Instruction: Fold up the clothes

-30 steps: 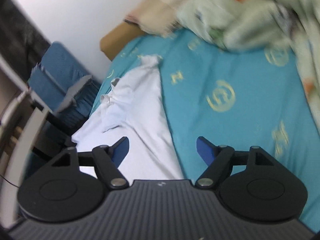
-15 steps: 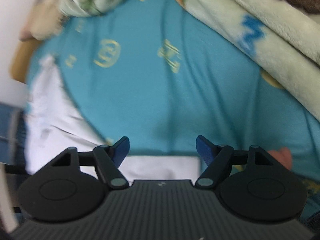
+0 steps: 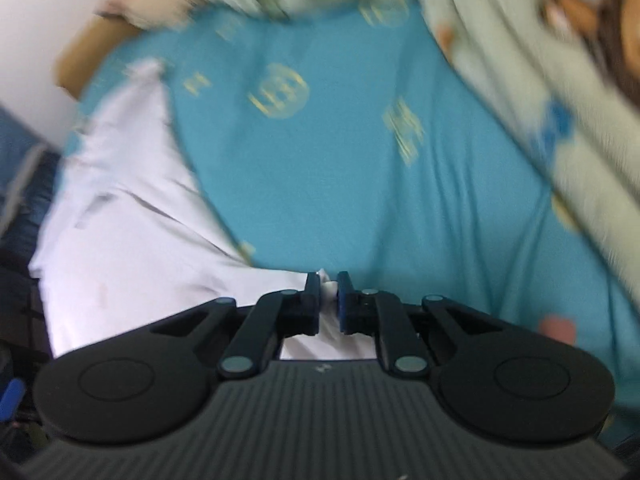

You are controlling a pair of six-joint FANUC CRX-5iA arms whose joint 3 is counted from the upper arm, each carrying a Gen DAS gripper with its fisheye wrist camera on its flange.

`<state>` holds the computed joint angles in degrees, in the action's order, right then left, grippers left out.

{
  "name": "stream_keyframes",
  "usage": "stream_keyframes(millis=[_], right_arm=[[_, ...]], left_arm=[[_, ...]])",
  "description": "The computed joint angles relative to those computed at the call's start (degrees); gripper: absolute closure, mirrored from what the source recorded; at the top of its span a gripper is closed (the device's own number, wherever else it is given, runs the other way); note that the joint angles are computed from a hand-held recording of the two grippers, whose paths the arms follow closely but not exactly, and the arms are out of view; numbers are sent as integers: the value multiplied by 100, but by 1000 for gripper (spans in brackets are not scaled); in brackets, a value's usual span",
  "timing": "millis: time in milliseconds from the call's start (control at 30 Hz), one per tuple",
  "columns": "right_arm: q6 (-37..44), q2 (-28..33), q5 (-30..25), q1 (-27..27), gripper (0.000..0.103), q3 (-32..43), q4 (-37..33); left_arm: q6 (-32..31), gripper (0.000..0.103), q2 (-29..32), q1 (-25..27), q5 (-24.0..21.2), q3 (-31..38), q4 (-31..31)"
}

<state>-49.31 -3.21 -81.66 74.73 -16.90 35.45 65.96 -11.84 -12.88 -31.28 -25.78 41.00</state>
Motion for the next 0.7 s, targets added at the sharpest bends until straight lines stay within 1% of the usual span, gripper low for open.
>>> stream_keyframes(millis=[100, 167, 233, 300, 333, 367, 467, 567, 600, 667, 700], right_arm=[[489, 98, -408, 404, 92, 105, 837], [1067, 211, -496, 629, 92, 191, 1466], [1988, 386, -379, 769, 92, 371, 1938], [2814, 584, -11, 805, 92, 574, 2221], [3222, 692, 202, 797, 92, 715, 2228], [3540, 760, 430, 785, 92, 801, 2159], [4425, 979, 984, 722, 92, 1090, 1511], [5058, 1218, 936, 561, 92, 1484, 633], [5172, 1257, 862, 500, 90, 1599, 353], [5083, 1172, 914, 435, 89, 1640, 77], [4966, 1076, 1063, 411, 80, 1597, -5]], left_arm=[[-51, 18, -112, 52, 58, -96, 149], [-60, 18, -217, 96, 110, -162, 243], [-180, 18, -337, 141, 178, -260, 413], [-201, 18, -414, 190, 210, -291, 416], [-202, 18, -449, 215, 222, -300, 402], [-179, 18, -461, 234, 216, -299, 379], [-62, 18, -468, 282, 171, -277, 288], [-25, 18, -462, 302, 126, -263, 238], [-32, 18, -457, 303, 111, -260, 231], [-46, 18, -446, 303, 81, -253, 218], [-43, 18, -436, 298, 64, -239, 197]])
